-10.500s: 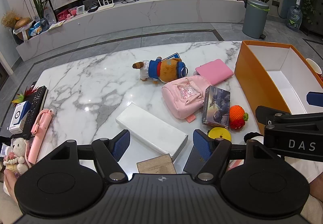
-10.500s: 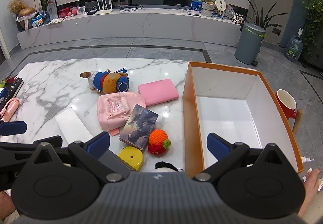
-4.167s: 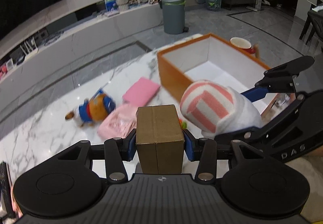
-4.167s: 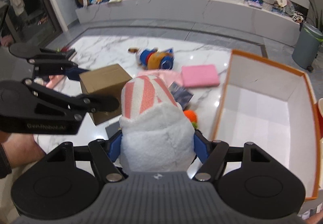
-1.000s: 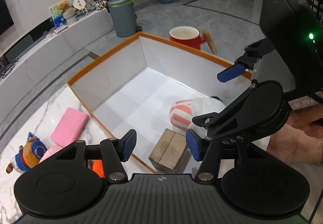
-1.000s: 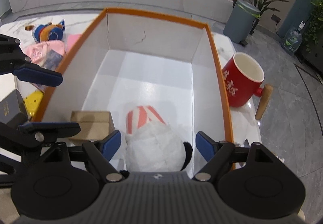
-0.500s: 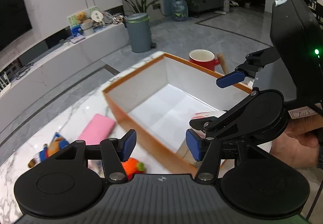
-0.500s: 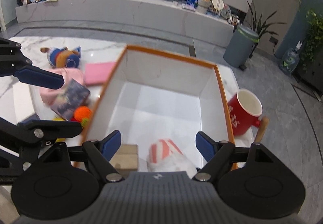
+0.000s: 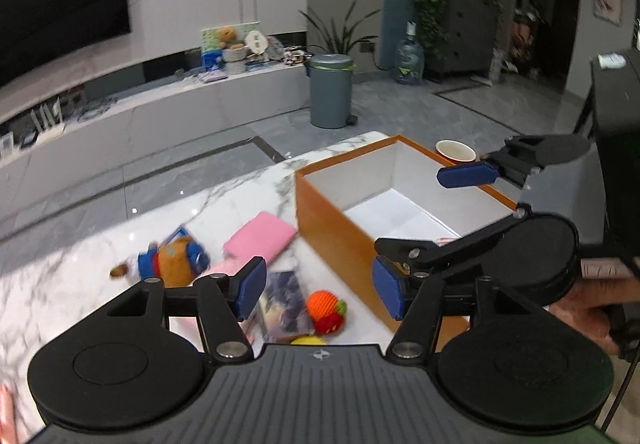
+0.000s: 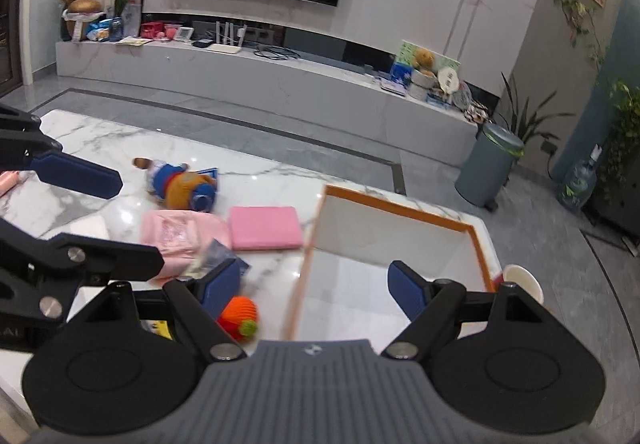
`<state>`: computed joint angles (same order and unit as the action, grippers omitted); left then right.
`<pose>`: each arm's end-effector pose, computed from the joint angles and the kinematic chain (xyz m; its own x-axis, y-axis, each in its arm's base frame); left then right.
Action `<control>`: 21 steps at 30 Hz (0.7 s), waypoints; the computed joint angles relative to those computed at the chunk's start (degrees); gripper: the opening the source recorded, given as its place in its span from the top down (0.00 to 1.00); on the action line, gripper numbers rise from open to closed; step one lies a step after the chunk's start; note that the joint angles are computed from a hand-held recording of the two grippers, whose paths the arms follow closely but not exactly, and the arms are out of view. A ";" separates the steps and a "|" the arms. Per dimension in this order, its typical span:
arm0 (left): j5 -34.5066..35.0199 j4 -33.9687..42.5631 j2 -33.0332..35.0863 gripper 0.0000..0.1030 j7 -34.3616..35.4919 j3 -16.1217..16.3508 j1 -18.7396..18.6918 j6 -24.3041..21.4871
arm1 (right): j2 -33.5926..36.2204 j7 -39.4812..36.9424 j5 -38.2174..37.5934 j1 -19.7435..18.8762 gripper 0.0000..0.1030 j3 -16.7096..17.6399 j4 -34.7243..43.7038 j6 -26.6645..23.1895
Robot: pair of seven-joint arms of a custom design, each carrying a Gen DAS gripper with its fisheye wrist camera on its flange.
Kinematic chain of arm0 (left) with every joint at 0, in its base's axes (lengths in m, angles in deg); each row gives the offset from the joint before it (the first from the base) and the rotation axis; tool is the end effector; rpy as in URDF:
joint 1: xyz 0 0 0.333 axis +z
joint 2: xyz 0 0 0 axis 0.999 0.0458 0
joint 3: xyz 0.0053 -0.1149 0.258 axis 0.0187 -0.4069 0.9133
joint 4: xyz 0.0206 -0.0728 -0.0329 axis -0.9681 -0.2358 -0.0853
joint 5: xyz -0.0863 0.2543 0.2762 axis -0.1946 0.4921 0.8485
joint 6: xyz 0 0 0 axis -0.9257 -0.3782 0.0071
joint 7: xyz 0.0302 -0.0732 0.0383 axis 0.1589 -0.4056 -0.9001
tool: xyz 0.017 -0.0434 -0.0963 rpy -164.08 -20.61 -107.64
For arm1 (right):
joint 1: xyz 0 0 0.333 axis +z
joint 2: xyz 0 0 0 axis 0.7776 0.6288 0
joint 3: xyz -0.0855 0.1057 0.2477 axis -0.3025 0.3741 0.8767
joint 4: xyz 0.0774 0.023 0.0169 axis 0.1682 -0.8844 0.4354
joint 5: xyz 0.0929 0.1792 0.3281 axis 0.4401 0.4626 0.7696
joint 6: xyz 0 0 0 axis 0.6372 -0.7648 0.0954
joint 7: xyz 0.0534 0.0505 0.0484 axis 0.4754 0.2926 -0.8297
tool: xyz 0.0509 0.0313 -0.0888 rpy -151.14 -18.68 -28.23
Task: Organize objects
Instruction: 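Move both grippers back from the storage box toward the table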
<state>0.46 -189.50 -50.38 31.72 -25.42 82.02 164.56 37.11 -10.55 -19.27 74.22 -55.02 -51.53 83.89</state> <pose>0.4416 -0.1724 0.5769 -0.1238 -0.9923 0.0099 -0.6251 0.0702 -0.7774 0.5509 0.3364 0.5921 0.7548 -0.6188 0.2175 -0.2498 -0.5778 -0.7770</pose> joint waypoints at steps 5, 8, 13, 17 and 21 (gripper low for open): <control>0.84 -5.19 -2.87 0.25 -1.40 0.24 1.82 1.24 | -1.53 -1.49 -1.55 1.58 0.16 0.93 -4.49 2.17; -0.36 -8.57 -4.29 0.25 -1.94 1.32 1.91 1.72 | -1.43 -0.38 -3.47 2.58 0.15 0.87 -5.85 1.88; -2.00 -13.30 -5.22 0.25 -2.59 2.29 2.42 2.57 | -1.16 0.96 -5.51 3.25 0.15 0.77 -7.59 1.43; -0.03 -16.91 -6.35 0.25 -3.88 -0.04 5.03 3.88 | -0.70 1.68 -5.81 3.43 0.15 0.89 -8.33 1.30; 4.19 -18.22 -6.84 0.25 -10.49 -4.15 10.60 4.39 | -0.44 -1.02 -2.71 2.96 0.15 1.83 -8.89 0.67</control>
